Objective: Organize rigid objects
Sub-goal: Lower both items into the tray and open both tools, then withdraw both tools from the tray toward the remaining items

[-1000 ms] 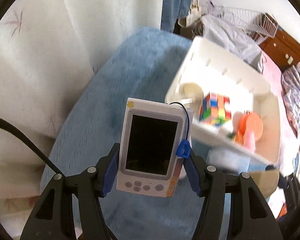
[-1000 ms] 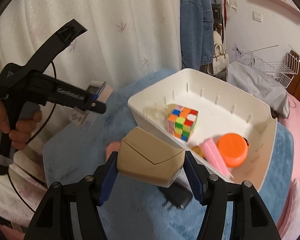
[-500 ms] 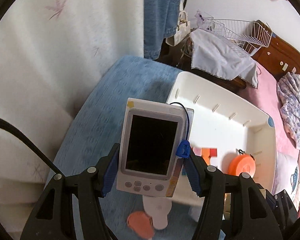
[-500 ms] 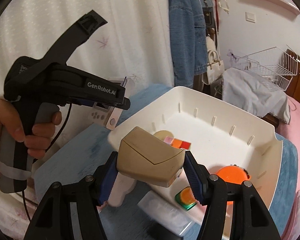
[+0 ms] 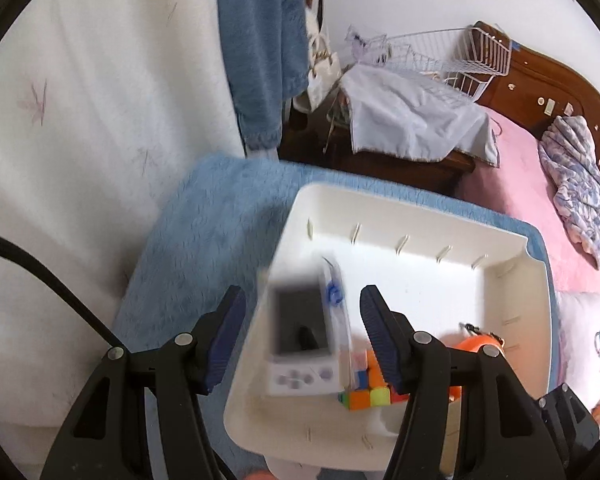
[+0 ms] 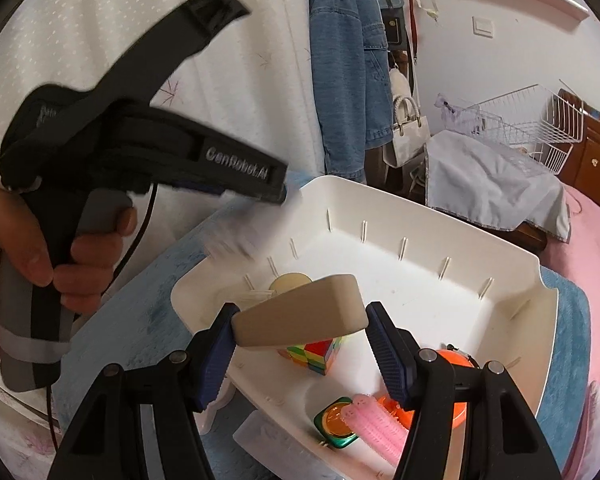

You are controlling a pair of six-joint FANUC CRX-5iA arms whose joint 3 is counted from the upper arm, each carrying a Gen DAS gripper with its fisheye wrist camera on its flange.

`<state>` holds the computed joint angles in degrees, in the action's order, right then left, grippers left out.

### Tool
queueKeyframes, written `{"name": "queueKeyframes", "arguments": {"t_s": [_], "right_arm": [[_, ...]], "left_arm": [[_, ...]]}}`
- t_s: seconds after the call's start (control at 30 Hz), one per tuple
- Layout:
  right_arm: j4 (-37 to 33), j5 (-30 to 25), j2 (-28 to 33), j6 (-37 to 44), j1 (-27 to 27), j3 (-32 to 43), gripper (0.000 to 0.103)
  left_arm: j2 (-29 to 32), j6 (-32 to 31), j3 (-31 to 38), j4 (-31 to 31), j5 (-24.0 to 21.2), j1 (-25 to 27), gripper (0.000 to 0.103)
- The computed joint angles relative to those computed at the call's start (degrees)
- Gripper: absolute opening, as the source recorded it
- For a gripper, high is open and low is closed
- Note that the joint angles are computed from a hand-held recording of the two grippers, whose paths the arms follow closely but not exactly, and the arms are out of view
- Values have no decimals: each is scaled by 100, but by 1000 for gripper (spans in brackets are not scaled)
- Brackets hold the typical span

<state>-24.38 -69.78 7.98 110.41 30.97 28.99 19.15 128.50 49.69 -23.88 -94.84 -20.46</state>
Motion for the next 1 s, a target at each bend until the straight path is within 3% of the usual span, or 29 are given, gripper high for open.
{"name": "queueKeyframes", "arguments": {"t_s": [0.13,0.2,0.53,1.0], "right_arm": [[-16,-2,-30,-25,-4,-19,68],[-6,7,-53,-75,-8,-19,75],[180,31,-285,-164,30,-137,76],[486,-173,-829,-665,88,-586,80]], "left_arm": [[60,-227,245,-162,-30,-71,64],[52,-275,286,-186,-47,-80,64],[-156,-206,286,-380,-249,-236,74],[-828,191,-395,-464,-345,-648,81]]}}
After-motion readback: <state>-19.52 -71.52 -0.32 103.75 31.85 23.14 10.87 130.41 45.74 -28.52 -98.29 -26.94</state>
